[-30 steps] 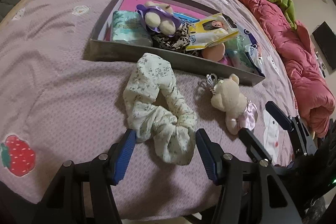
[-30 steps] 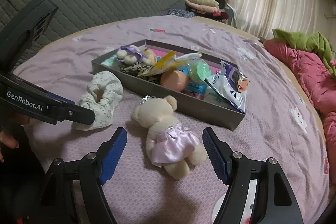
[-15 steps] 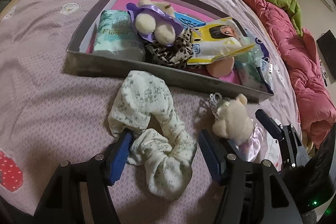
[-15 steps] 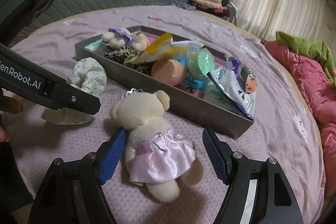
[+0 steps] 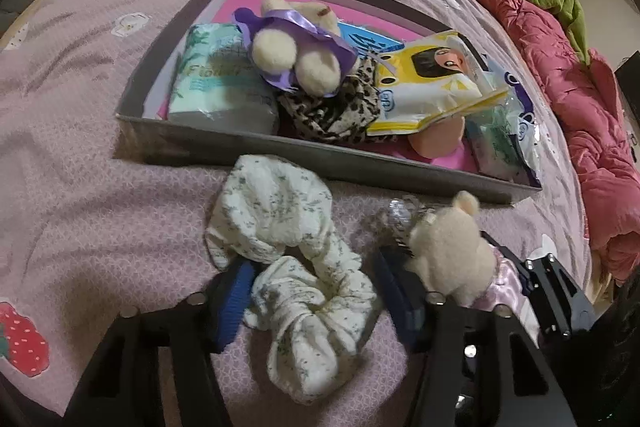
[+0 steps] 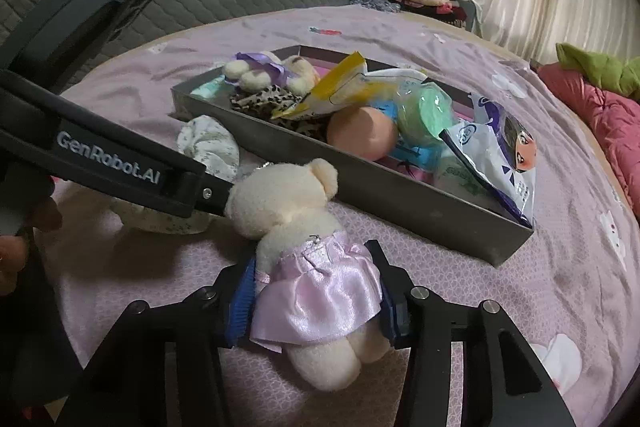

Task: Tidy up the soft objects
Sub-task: 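Grasp the floral scrunchie with the left tool while the right tool grasps the pink-dress teddy bear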

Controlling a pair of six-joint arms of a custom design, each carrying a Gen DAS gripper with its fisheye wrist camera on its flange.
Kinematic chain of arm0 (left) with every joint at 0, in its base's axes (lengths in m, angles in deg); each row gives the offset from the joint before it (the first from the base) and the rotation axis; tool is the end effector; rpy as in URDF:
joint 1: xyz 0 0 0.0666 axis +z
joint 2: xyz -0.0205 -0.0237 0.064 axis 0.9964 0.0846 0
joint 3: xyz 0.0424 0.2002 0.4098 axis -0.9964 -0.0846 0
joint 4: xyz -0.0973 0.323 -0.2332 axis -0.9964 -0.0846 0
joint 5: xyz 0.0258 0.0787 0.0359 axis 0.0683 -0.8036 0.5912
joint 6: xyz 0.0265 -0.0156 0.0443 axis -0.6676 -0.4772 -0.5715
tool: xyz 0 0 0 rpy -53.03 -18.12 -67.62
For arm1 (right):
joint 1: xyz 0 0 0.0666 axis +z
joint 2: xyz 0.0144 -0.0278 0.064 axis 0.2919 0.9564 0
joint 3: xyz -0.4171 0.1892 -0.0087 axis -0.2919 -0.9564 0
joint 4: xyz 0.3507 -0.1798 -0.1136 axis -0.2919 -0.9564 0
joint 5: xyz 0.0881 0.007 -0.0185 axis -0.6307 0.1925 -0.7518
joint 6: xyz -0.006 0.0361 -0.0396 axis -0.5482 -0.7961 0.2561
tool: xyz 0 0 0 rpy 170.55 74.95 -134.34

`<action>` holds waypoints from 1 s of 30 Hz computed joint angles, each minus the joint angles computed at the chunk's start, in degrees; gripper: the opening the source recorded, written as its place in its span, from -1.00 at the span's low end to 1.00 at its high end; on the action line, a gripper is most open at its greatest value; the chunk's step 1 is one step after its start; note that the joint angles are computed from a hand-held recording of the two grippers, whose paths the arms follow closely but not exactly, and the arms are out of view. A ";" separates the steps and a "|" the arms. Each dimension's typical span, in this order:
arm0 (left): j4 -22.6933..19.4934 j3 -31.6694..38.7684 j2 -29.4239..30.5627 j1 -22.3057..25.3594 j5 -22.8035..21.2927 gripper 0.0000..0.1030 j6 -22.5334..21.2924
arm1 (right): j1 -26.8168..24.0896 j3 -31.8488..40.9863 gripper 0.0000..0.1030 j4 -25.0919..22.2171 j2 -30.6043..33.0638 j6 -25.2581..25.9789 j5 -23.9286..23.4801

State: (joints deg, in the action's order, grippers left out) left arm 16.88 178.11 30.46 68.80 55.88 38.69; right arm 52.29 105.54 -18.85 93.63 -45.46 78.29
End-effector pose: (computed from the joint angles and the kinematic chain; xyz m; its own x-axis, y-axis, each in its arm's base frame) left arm 0.4804 -0.1485 0.5016 -0.9547 0.0176 -0.2970 0.0996 0.9595 -0.2636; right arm 0.4264 0.2932 0.4720 -0.6733 -0.2881 -0.6809 -0.3607 0.9319 -0.0376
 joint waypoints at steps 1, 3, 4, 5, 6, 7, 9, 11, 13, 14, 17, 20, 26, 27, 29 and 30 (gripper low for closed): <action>-0.41 0.18 0.08 -0.05 -0.81 -0.11 -0.28 | -0.14 -0.10 0.00 0.40 -0.27 -0.45 -0.46; -0.64 0.18 -0.15 0.38 -0.73 -0.27 -0.68 | -0.39 -0.28 0.00 1.01 -0.78 -1.19 -1.33; -0.40 -0.01 -0.42 0.77 -0.10 -0.38 -0.49 | -0.51 -0.48 0.00 1.54 -1.15 -1.52 -1.64; 0.10 -0.29 -0.79 1.23 0.86 -0.49 -0.22 | -0.63 -0.57 0.00 1.94 -1.42 -1.83 -2.02; 0.30 -0.42 -1.04 1.46 1.19 -0.51 -0.20 | -0.68 -0.72 0.00 2.34 -1.74 -2.12 -2.33; 0.53 -0.53 -1.37 1.64 1.26 -0.53 -0.25 | -0.72 -0.95 0.00 3.05 -2.15 -2.46 -2.75; 1.07 -0.61 -2.22 1.66 1.10 -0.56 -1.08 | -0.52 -1.33 0.00 4.24 -2.90 -2.80 -3.07; 2.05 -0.72 -3.30 1.53 0.83 -0.57 -1.69 | -0.29 -1.68 0.00 5.51 -3.61 -3.16 -2.78; 2.81 -0.53 -4.08 1.41 0.77 -0.57 -2.28 | -0.31 -1.88 0.00 6.80 -4.25 -3.60 -2.60; 3.16 -0.27 -4.49 1.29 0.97 -0.57 -2.63 | -0.32 -2.00 0.00 7.28 -4.52 -3.90 -2.50; 3.80 0.68 -5.31 0.68 0.79 -0.57 -3.30 | -0.47 -2.20 0.00 8.48 -5.25 -4.95 -1.77; 4.15 2.17 -5.44 0.16 0.59 -0.57 -3.93 | -0.54 -2.36 0.00 9.00 -5.73 -5.40 -0.23; 3.95 5.73 -3.91 -0.86 0.01 -0.57 -3.77 | -1.51 -2.18 0.00 9.46 -6.29 -7.10 1.79; 3.97 6.32 -3.60 -1.03 -0.20 -0.57 -3.70 | -1.55 -2.35 0.00 9.56 -6.48 -7.43 2.17; 4.10 7.01 -3.07 -1.25 -0.30 -0.57 -3.72 | -1.97 -2.37 0.00 9.74 -6.72 -8.08 2.58; 4.23 7.31 -2.85 -1.39 -0.39 -0.57 -3.75 | -2.20 -2.33 0.00 10.00 -6.81 -8.29 2.96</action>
State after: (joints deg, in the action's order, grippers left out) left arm 21.11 185.43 27.61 67.41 55.49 34.93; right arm 50.09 103.21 -8.85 86.82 -53.75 81.25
